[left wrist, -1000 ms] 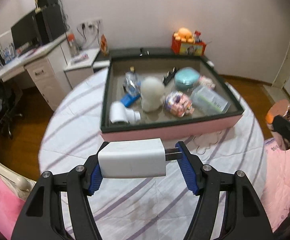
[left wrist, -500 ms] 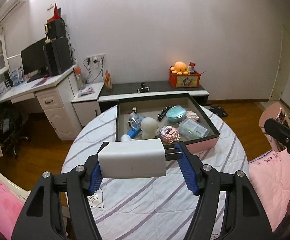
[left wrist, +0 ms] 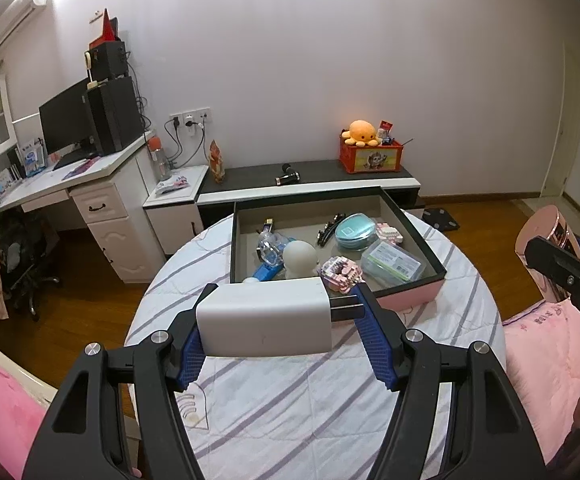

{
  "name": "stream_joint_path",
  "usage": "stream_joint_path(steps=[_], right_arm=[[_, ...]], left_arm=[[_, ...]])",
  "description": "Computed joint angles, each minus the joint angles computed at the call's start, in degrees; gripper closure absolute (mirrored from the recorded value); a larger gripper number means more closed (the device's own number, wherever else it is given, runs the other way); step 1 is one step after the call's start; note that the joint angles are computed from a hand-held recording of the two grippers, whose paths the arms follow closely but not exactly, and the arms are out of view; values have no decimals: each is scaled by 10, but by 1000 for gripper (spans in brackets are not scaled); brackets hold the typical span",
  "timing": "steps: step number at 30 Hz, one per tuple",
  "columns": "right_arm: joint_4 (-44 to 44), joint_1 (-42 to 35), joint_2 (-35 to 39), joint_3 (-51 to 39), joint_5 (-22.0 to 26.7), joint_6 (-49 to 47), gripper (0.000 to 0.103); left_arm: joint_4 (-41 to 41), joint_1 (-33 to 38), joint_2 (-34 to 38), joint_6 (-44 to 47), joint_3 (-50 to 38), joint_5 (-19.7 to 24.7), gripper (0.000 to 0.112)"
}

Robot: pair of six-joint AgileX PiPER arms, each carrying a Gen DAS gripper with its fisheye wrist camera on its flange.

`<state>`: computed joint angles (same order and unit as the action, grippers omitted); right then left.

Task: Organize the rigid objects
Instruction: 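Lift the charger and cylinder and carry them over the tray, then open both grippers to drop the charger and cylinder into the tray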

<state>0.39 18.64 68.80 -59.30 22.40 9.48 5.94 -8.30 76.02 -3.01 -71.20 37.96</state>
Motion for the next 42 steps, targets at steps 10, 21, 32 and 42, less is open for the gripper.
stream_joint_path(steps=[10, 21, 32, 42], right_arm=[[101, -31, 98, -61, -12, -94, 39], [210, -65, 296, -244, 50, -206, 39], [196, -70, 467, -424, 153, -191, 39], [143, -65, 501, -476, 181, -138, 22]], left_arm=[[-5, 16, 124, 11, -111, 19, 45], [-11, 26, 316, 35, -334, 104, 45], [-5, 31, 496, 42, -566, 226, 45], [-1, 28, 531, 49, -617, 262, 12]])
